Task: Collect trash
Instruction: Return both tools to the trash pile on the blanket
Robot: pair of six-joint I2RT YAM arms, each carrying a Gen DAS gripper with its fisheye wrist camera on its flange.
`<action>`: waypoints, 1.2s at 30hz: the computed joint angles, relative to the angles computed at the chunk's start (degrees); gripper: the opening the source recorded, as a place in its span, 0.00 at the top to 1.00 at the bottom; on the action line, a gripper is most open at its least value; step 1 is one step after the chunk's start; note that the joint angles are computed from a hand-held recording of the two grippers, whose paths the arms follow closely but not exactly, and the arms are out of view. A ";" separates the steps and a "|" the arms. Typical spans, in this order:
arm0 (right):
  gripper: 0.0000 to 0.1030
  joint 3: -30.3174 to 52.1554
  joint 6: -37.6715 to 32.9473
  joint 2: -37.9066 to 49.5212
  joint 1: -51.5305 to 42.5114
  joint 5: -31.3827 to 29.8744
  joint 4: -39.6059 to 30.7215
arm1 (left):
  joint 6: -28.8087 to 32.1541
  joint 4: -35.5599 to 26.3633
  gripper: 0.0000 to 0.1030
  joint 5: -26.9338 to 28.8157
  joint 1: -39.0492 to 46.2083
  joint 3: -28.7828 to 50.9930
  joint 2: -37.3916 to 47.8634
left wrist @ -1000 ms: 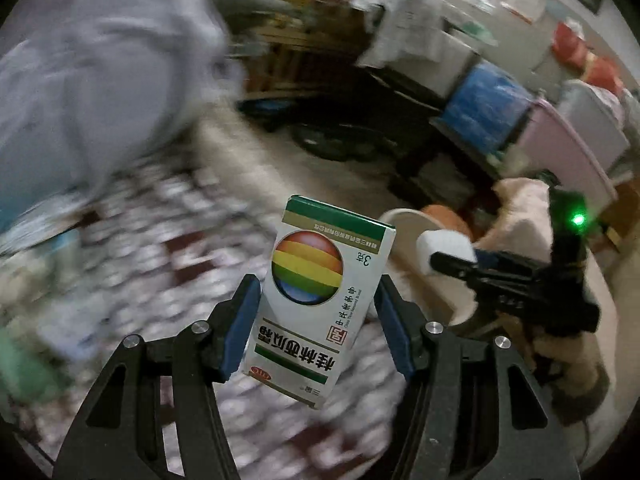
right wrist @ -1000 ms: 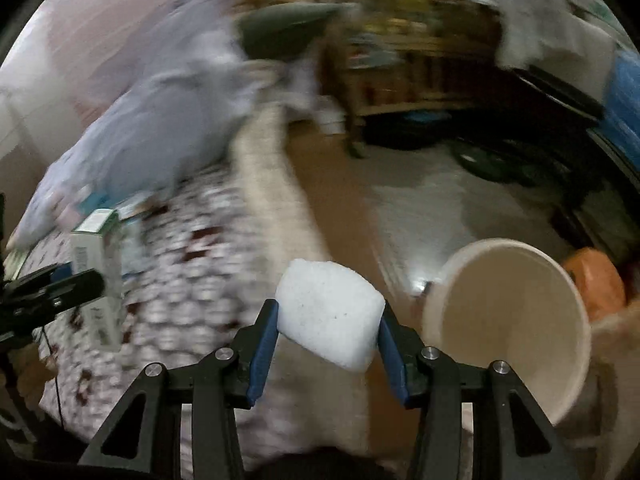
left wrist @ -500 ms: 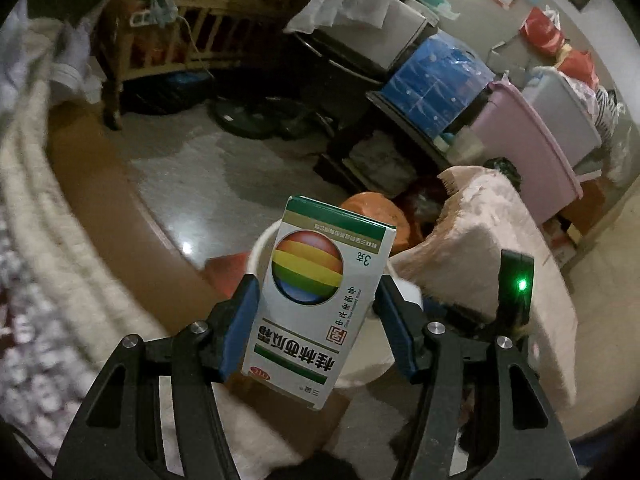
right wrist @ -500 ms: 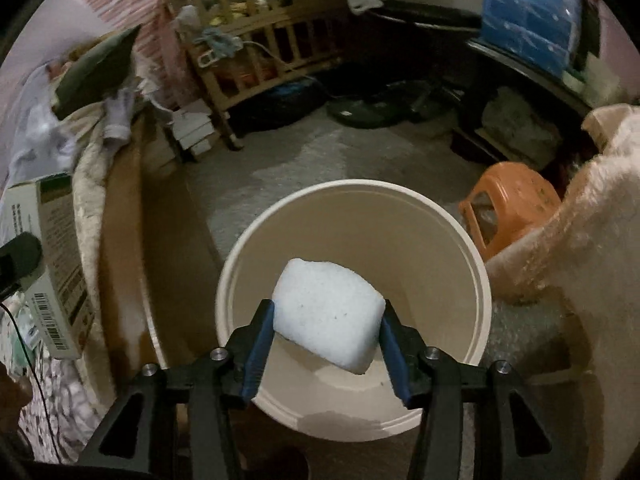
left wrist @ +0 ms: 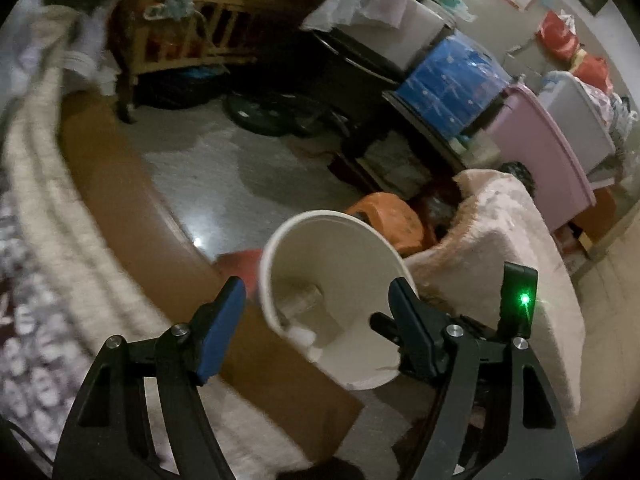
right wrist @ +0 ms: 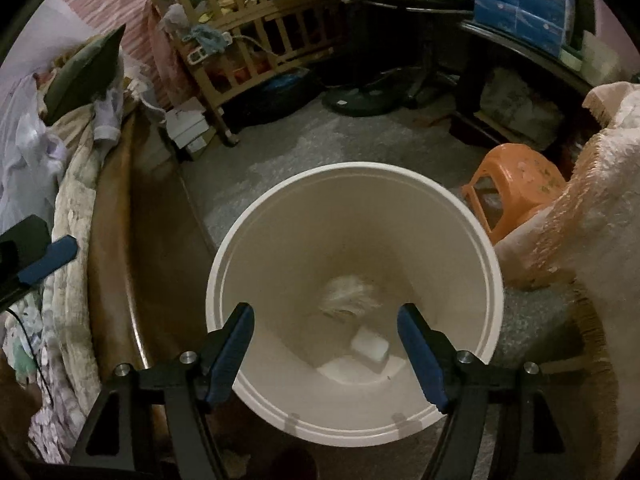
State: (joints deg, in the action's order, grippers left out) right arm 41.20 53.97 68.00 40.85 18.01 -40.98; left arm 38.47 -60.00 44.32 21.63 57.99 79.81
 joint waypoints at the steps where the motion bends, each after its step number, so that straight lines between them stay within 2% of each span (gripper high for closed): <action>1: 0.30 0.37 0.17 0.58 0.66 0.00 0.33 | 0.42 0.54 0.29 -0.56 1.36 -0.25 -0.26; 6: 0.30 3.77 0.72 4.11 4.68 1.36 0.41 | 3.69 2.95 0.29 -4.08 9.61 -1.31 -1.81; 9: 0.30 7.28 1.34 6.79 7.60 2.33 -0.20 | 7.64 3.38 0.29 -5.01 15.76 -0.98 -1.63; 18: 0.30 22.51 0.09 17.97 16.53 5.30 -2.43 | 17.17 4.01 0.29 -5.63 31.37 3.05 3.21; 27: 0.30 40.39 -3.12 34.23 23.19 3.54 -3.40 | 23.79 0.18 0.29 -4.48 44.12 15.06 13.73; 36: 0.30 63.26 -8.67 51.82 26.88 -0.83 -7.25 | 24.14 -1.09 0.29 -5.69 53.63 32.36 27.63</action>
